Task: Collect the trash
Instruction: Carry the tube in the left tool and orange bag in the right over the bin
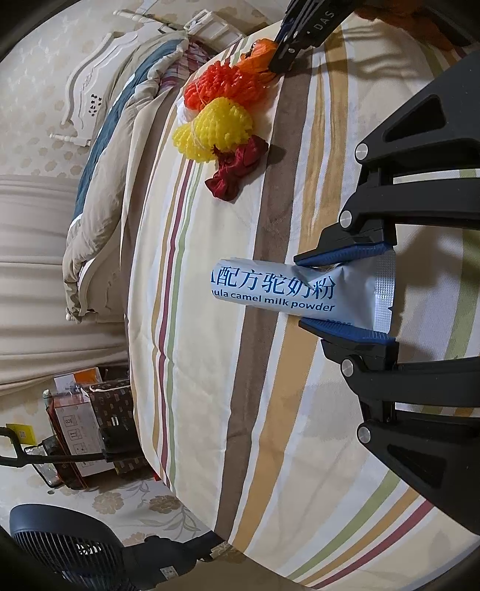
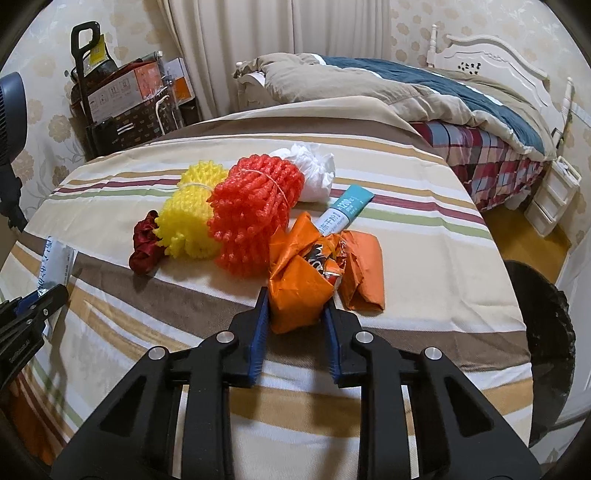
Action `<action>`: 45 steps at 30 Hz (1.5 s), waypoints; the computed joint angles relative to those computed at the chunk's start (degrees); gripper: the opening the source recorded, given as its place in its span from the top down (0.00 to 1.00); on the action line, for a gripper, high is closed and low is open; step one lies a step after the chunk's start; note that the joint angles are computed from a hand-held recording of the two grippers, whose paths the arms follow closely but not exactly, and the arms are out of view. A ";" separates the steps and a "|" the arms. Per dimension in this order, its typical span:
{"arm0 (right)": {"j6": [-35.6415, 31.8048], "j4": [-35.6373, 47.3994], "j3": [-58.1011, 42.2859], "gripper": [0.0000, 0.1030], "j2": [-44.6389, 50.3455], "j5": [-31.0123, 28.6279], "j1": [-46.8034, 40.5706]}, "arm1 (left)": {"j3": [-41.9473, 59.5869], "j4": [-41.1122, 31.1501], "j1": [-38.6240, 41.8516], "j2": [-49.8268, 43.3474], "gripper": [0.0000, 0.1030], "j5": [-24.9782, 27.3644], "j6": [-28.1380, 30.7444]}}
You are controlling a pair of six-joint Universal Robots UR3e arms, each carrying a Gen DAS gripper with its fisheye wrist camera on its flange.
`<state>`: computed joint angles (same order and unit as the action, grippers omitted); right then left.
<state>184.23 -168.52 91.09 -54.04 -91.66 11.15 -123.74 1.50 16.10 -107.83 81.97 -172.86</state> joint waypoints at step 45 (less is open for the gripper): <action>-8.31 -21.06 45.14 0.75 -27.95 13.43 -27.09 | 14.52 -1.13 -30.79 -8.13 0.70 6.32 -8.59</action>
<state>175.93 -189.58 136.23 -81.99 -78.23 -15.95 -109.22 0.36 -14.69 -115.95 88.28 -181.44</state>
